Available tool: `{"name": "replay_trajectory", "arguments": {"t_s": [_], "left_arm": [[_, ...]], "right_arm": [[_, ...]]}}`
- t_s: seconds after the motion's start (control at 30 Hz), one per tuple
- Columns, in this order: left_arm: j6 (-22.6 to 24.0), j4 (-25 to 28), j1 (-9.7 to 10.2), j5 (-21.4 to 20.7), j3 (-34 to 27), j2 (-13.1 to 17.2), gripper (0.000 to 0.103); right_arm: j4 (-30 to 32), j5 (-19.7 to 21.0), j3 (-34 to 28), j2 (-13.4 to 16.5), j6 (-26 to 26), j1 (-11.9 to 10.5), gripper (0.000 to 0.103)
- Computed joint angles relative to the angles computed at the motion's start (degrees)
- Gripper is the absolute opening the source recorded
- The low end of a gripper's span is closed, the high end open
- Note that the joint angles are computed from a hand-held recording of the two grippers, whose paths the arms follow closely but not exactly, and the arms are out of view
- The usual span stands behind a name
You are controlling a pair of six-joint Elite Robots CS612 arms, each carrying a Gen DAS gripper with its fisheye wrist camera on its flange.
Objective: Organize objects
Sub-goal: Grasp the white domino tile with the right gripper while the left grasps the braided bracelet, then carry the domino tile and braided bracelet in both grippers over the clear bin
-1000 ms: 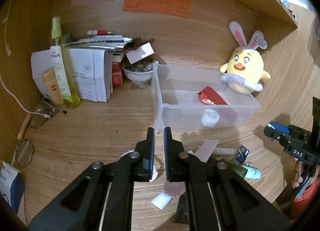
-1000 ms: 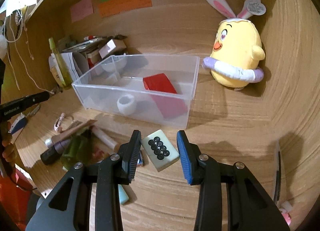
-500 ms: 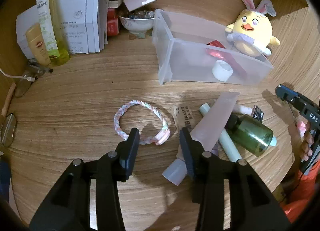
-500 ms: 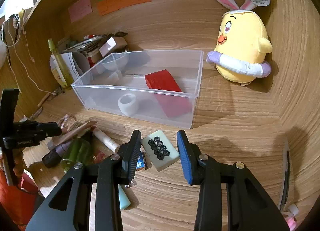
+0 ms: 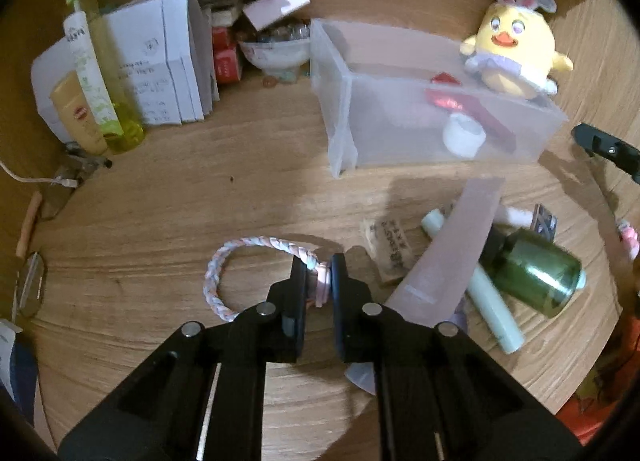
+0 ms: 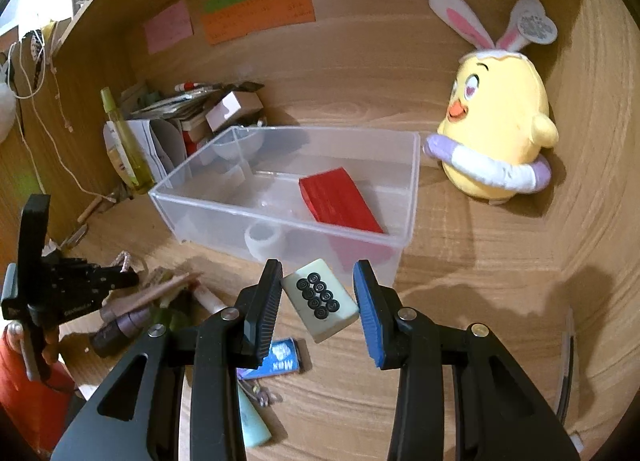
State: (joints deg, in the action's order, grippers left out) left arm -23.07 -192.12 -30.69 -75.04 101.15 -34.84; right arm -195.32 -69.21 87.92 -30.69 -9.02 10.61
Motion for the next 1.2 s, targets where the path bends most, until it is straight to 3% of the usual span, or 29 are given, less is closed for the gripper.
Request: {"name": "replay_trajectory", "arguments": {"t_s": [0.13,0.5,1.2], "left_arm": [[0.58,-3.45,-0.41,2.12,0.67,-0.73,0.010],[2.66,-10.48,-0.89,3.11,-0.20,-1.99,0.010],[3.10,-9.66,-0.47,1.75,-7.82,-0.50,0.010]], "right_arm": [[-0.45,0.18,-1.19,0.17,0.26,0.18,0.034],[-2.55,-1.06,-3.91,0.29,0.35,0.67,0.034],[2.34,-4.17,-11.83,2.97,-0.97,2.30,0.034]]}}
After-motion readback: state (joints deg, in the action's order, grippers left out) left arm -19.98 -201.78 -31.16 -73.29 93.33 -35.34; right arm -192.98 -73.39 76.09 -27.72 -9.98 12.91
